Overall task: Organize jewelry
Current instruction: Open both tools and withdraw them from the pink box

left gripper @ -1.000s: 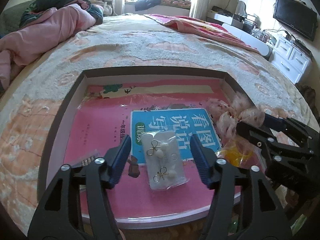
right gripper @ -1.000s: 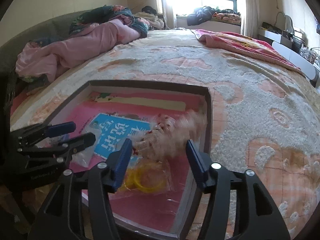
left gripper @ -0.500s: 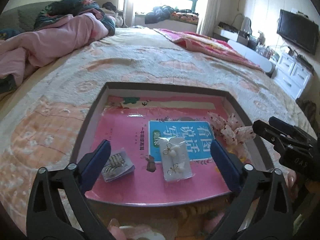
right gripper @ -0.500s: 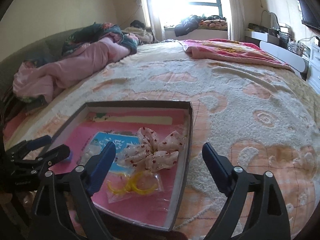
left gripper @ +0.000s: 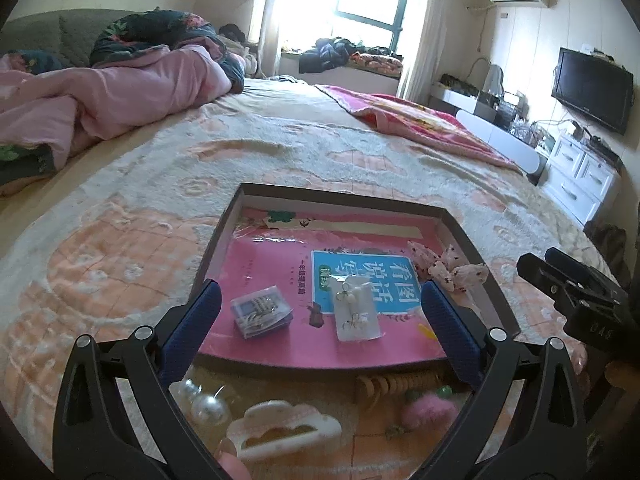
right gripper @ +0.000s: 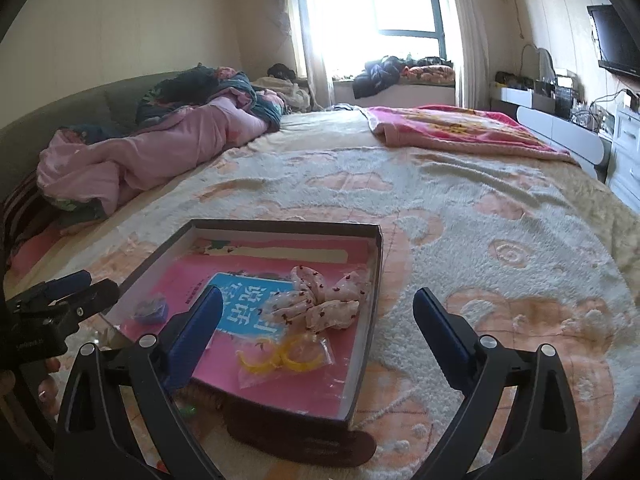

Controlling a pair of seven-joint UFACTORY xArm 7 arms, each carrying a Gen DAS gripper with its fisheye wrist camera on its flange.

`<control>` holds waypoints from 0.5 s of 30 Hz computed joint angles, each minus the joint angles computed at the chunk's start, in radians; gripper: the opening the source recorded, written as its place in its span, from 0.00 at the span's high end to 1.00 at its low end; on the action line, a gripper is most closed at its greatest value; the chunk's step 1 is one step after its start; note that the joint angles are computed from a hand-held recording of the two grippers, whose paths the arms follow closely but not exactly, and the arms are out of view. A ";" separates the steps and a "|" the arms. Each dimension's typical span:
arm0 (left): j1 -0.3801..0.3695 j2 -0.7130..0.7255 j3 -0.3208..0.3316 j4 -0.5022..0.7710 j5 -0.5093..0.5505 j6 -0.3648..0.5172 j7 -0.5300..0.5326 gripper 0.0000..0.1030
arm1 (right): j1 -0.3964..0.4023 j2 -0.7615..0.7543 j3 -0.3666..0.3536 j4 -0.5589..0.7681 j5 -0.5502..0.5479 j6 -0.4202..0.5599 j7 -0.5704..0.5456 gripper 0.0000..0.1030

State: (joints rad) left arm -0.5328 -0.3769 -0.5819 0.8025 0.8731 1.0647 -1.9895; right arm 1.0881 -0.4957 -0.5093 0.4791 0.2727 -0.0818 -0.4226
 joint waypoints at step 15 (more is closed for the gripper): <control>-0.038 -0.050 -0.065 -0.015 -0.042 0.104 -0.032 0.11 | -0.099 -0.158 0.111 -0.118 -0.020 0.025 0.023 0.09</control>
